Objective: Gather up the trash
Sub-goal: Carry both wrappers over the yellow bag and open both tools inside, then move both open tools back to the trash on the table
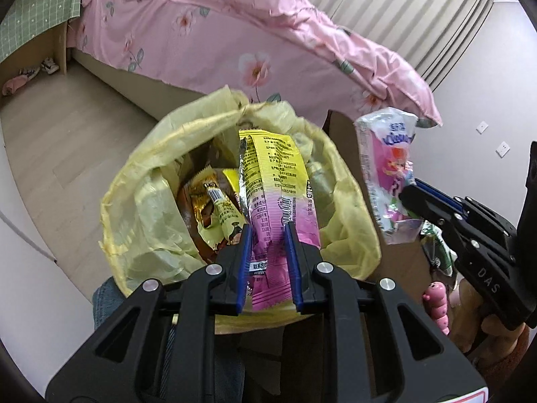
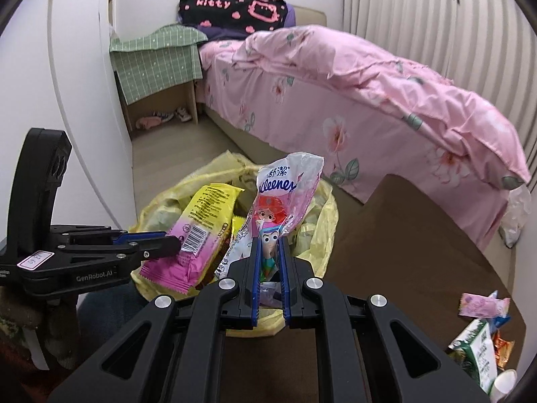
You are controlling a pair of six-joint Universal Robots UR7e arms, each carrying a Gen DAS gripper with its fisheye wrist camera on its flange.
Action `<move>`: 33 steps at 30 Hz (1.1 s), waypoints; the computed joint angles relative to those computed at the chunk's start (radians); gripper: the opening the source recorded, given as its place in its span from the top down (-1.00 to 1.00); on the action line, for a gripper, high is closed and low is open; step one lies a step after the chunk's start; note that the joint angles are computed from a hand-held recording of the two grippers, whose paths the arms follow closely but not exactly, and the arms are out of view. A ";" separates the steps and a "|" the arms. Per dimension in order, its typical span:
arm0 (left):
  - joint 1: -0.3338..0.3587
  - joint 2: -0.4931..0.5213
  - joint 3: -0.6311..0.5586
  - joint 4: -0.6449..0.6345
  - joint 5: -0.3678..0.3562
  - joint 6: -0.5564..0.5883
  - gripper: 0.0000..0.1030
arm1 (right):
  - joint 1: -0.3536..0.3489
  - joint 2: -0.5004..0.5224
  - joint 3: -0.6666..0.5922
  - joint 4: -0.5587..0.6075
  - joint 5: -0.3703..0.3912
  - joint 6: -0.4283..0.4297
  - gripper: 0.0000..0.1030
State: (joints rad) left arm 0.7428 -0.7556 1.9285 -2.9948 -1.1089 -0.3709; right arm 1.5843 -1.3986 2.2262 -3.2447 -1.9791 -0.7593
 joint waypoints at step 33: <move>-0.155 0.063 -0.017 -0.151 0.041 0.110 0.14 | -0.228 -0.417 0.238 -0.042 0.207 0.019 0.23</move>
State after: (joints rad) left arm 0.5874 -0.6930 1.9111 -3.1459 -1.0683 -0.2604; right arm 1.3559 -1.8155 2.4646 -3.2862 -1.7723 -0.7405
